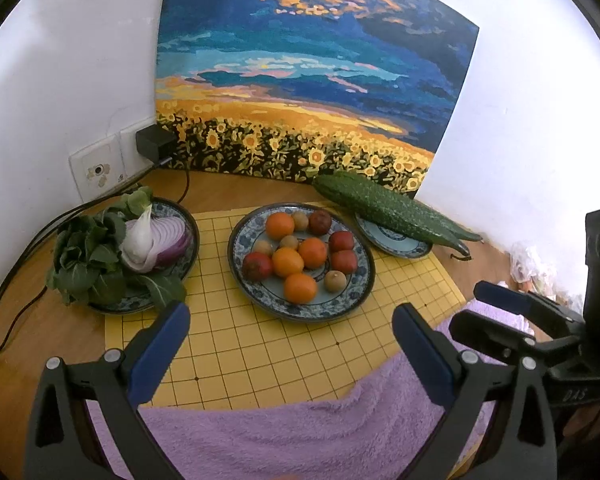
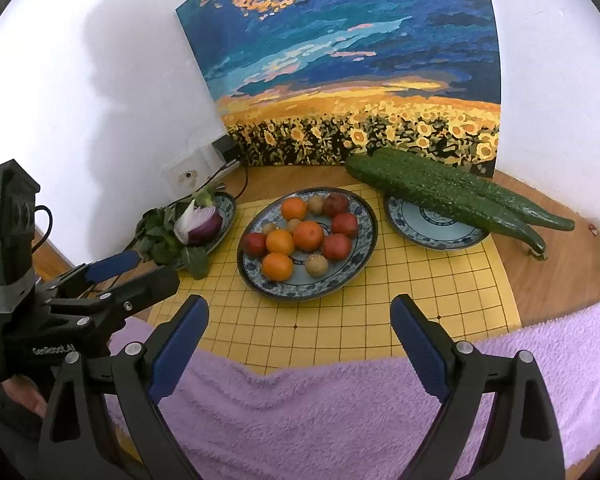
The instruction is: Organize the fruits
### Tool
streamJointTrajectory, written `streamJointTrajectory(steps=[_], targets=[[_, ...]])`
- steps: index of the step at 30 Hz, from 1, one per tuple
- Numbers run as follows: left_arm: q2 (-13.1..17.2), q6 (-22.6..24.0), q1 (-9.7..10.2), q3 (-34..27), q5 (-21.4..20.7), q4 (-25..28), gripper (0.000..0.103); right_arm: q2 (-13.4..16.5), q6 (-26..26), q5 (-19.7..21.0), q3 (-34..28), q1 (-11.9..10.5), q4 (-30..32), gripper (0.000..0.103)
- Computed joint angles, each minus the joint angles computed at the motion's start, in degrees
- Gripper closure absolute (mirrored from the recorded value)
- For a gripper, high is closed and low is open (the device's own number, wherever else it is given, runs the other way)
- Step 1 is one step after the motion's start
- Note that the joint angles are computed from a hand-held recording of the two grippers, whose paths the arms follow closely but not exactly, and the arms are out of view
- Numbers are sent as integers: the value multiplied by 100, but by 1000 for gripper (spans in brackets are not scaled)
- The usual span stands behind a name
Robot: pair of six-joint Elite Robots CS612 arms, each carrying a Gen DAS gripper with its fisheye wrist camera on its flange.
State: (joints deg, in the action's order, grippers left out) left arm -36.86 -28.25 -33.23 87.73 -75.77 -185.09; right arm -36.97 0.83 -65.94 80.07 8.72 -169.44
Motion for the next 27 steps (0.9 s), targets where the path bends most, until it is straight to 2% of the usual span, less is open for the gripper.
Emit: streamJointTrajectory(steps=[27], targets=[[40, -5, 24, -76, -90, 158, 0, 52, -196, 52, -141, 43, 386, 9]])
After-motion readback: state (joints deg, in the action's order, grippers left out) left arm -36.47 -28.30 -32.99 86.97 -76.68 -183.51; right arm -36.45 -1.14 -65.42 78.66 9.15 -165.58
